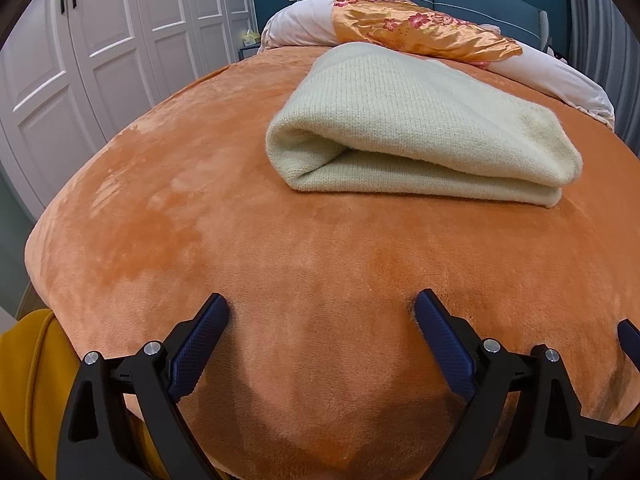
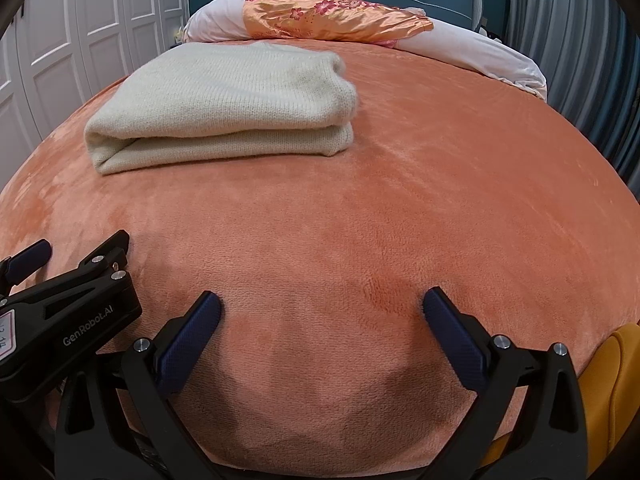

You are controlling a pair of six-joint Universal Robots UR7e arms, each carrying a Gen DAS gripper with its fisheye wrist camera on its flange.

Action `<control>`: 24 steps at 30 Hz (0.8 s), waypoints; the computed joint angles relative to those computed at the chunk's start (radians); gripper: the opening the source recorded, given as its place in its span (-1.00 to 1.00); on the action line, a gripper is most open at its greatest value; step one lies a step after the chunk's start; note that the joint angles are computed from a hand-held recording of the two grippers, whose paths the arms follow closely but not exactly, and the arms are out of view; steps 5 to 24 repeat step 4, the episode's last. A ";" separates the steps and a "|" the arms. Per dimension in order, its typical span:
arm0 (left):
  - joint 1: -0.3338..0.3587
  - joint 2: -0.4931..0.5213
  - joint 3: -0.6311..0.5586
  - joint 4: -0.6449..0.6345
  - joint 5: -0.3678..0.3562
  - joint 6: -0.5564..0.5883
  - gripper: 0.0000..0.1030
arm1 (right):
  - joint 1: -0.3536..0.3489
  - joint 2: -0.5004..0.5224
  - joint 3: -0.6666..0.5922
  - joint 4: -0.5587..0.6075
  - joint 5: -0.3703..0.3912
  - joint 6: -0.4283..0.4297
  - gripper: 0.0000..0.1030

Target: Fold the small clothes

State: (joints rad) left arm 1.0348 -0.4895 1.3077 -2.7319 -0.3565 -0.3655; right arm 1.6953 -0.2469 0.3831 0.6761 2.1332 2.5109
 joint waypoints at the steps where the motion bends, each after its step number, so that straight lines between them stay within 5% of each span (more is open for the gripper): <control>1: 0.000 0.000 0.000 0.000 0.000 0.000 0.82 | 0.000 0.000 0.000 0.000 0.000 0.000 0.91; 24: 0.000 0.001 -0.002 -0.002 0.003 0.003 0.82 | 0.000 0.000 0.000 0.000 0.000 0.000 0.91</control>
